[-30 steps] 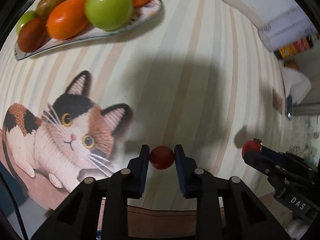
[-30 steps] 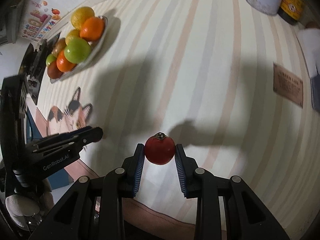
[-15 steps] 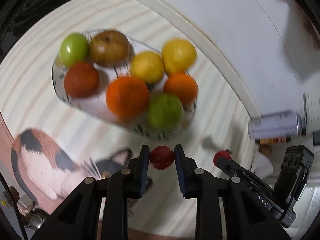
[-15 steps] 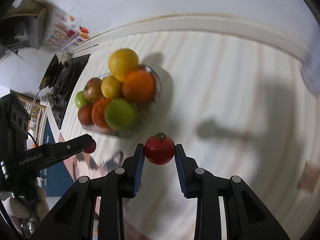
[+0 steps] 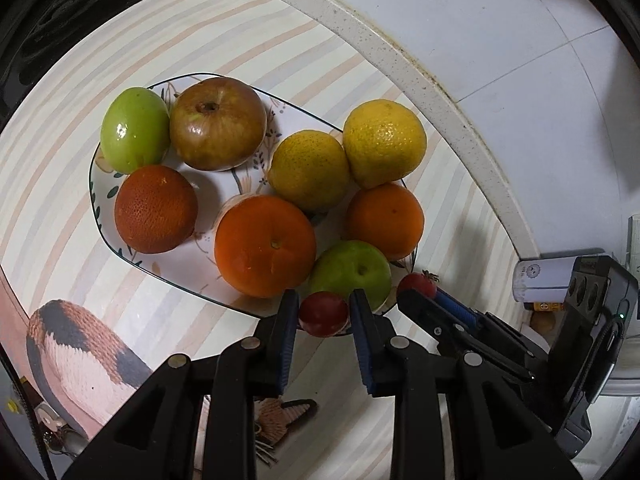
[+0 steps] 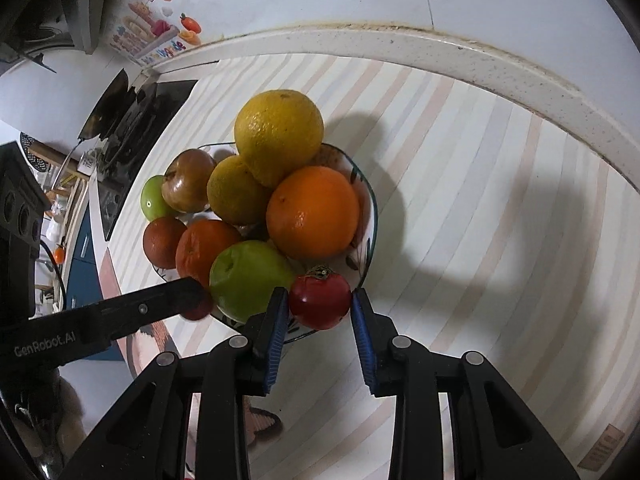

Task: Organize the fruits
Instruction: 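Carry both tomatoes onto the plate and open both tools, then lift both tools back from the plate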

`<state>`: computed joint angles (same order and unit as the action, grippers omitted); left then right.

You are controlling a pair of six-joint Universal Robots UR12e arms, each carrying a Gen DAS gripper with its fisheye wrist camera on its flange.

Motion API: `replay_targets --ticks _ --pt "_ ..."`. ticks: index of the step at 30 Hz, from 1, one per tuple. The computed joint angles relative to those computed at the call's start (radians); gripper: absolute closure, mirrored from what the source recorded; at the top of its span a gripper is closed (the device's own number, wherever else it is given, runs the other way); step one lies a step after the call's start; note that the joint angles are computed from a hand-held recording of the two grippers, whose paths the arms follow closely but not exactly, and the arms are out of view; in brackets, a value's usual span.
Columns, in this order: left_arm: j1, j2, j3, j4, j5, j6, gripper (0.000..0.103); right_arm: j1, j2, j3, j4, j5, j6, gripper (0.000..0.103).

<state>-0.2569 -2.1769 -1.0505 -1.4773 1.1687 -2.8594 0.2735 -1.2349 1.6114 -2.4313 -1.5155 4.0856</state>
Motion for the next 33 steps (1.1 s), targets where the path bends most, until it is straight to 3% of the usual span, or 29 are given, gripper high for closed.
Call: replay_targets --ticks 1,2,7,10,11,12,18,33 --pt "0.000 0.002 0.000 0.001 0.005 -0.003 0.077 -0.001 -0.002 0.001 0.002 -0.004 0.012 0.035" --pt "0.000 0.004 -0.003 0.005 0.009 -0.002 0.077 0.000 -0.008 0.011 -0.013 -0.010 0.026 0.028" --pt "-0.007 0.024 -0.027 0.059 0.086 0.003 0.060 0.001 -0.034 0.024 -0.012 -0.040 0.058 0.022" --pt "-0.009 0.056 -0.074 0.147 0.146 0.022 0.037 0.020 -0.049 0.006 0.063 -0.111 0.055 0.010" --pt "-0.010 0.066 -0.089 0.174 0.169 0.026 0.023 0.028 -0.053 -0.005 0.102 -0.141 0.051 0.009" --pt "-0.011 0.076 -0.105 0.201 0.191 0.032 0.016 0.039 -0.052 -0.021 0.149 -0.172 0.042 0.009" --pt "-0.006 0.134 -0.195 0.317 0.288 0.047 0.015 0.084 -0.052 -0.070 0.277 -0.275 0.031 0.006" --pt "0.021 0.280 -0.337 0.497 0.281 -0.012 0.015 0.152 -0.120 -0.098 0.342 -0.390 0.048 0.006"
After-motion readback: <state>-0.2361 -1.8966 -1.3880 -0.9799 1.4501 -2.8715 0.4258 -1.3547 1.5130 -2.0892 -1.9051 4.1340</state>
